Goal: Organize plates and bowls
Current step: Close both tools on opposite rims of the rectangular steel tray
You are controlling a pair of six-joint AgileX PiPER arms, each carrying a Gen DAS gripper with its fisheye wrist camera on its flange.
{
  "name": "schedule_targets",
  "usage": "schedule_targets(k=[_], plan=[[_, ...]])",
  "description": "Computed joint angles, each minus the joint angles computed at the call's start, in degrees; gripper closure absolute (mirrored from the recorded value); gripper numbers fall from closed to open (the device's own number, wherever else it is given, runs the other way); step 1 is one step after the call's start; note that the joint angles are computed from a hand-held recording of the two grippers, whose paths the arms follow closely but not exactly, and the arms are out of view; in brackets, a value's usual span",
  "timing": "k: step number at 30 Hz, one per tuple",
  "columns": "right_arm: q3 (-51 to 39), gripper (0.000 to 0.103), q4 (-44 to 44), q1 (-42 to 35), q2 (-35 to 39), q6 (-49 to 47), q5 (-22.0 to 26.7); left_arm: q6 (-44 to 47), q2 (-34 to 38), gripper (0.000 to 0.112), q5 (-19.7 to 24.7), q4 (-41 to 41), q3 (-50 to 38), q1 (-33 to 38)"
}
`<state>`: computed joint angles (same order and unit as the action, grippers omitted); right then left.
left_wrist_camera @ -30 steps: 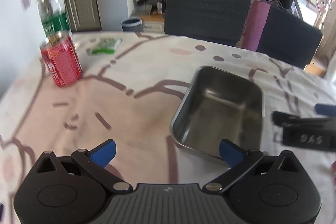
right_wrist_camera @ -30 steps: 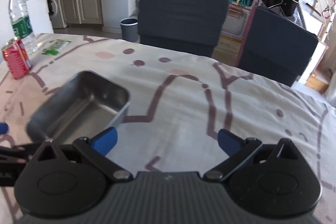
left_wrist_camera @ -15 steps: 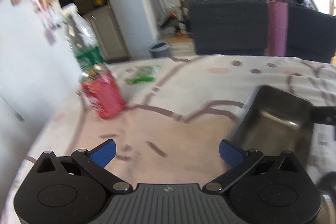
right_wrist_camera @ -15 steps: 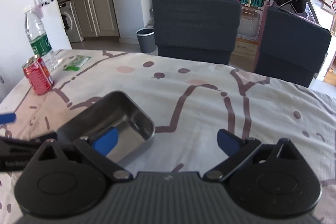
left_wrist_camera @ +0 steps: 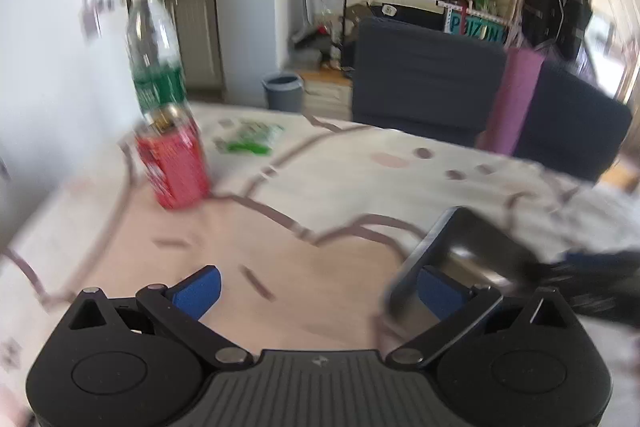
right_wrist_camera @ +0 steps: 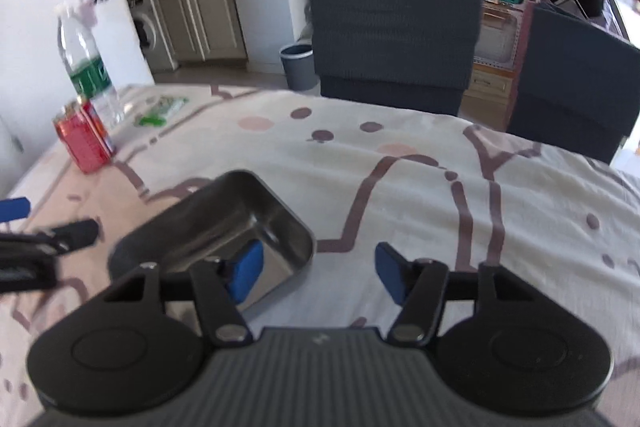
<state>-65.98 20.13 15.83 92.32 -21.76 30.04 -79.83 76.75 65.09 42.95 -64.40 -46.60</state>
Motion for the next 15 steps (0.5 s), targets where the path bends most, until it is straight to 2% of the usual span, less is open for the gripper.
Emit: schedule_targets(k=[1,3,4,6,11,15], plan=[[-0.6,0.050,-1.4,0.5,0.7,1.2,0.0,0.2,-0.5,0.009,-1.7,-2.4,-0.2,0.9],[-1.5,0.082,2.1,-0.4,2.0,-0.8,1.4,0.6,-1.2,0.009,-4.6,-6.9,-0.2,2.4],[-1.7,0.086,5.4,-1.3,2.1,-3.3,2.5,0.6,-1.5,0.010,-6.0,-9.0,-0.1,3.2],[-1.9,0.089,5.7,-1.4,1.7,-3.5,3.4,1.5,-1.5,0.011,-8.0,-13.3,-0.1,4.8],[-4.1,0.089,1.6,-1.8,0.8,0.4,8.7,5.2,-1.9,0.027,-11.2,-21.9,0.5,7.7],[-7.5,0.087,1.4,-3.2,1.4,-1.3,17.2,6.7,-2.8,0.041,-13.1,-24.9,1.4,8.9]])
